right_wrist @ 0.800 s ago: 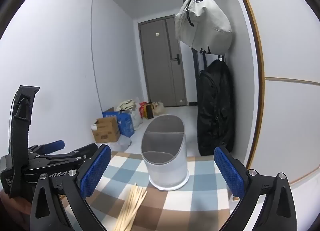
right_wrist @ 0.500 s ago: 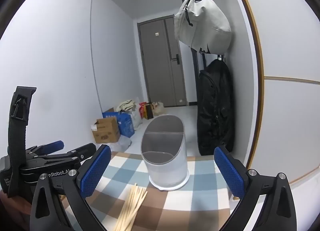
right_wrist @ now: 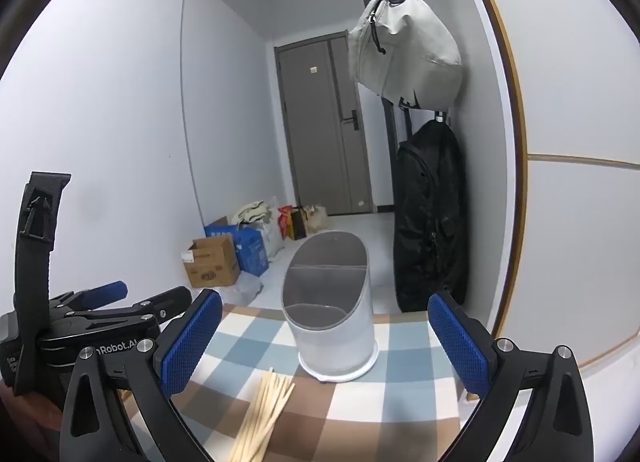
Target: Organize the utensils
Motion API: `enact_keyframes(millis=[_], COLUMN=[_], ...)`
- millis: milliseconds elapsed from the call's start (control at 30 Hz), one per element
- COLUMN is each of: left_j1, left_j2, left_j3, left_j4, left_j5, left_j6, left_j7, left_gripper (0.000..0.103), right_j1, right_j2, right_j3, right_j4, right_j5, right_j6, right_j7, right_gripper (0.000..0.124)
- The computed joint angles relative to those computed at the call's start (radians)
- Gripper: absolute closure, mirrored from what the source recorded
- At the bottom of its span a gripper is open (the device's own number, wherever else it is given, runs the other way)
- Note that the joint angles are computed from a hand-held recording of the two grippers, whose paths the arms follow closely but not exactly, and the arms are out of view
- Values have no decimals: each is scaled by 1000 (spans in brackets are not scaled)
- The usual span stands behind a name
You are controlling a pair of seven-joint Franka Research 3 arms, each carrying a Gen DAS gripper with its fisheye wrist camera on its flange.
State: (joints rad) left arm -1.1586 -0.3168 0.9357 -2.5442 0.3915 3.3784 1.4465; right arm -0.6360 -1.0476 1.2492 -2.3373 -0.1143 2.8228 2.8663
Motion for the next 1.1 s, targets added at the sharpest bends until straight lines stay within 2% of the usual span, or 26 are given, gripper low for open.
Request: enact_keyframes(millis=[433,633,700,767,1100], left_j1=[-8,-5,-22,1,12], left_j2=[8,12,2,10,9], left_j3=[7,11,28,6,2], left_j4=[4,5,4,0,-4], left_j5=[-12,20,26,20,47], left_j6=[3,9,3,13,17], left_j7=[6,-19,-22,-22,-46], left_gripper=[1,1,1,1,1], right_j1=[-4,-3,-5,-6,-10], right_j2=[2,2,3,0,-2], right_j3=[1,1,1,4,11], right_j4=[-1,-1,-2,1,3], right_j5=[-3,-4,-4,-4,1], right_j6=[6,8,11,7,11], right_j7=[1,-2,-3,-1,-3], right_gripper=[21,21,21,21,21])
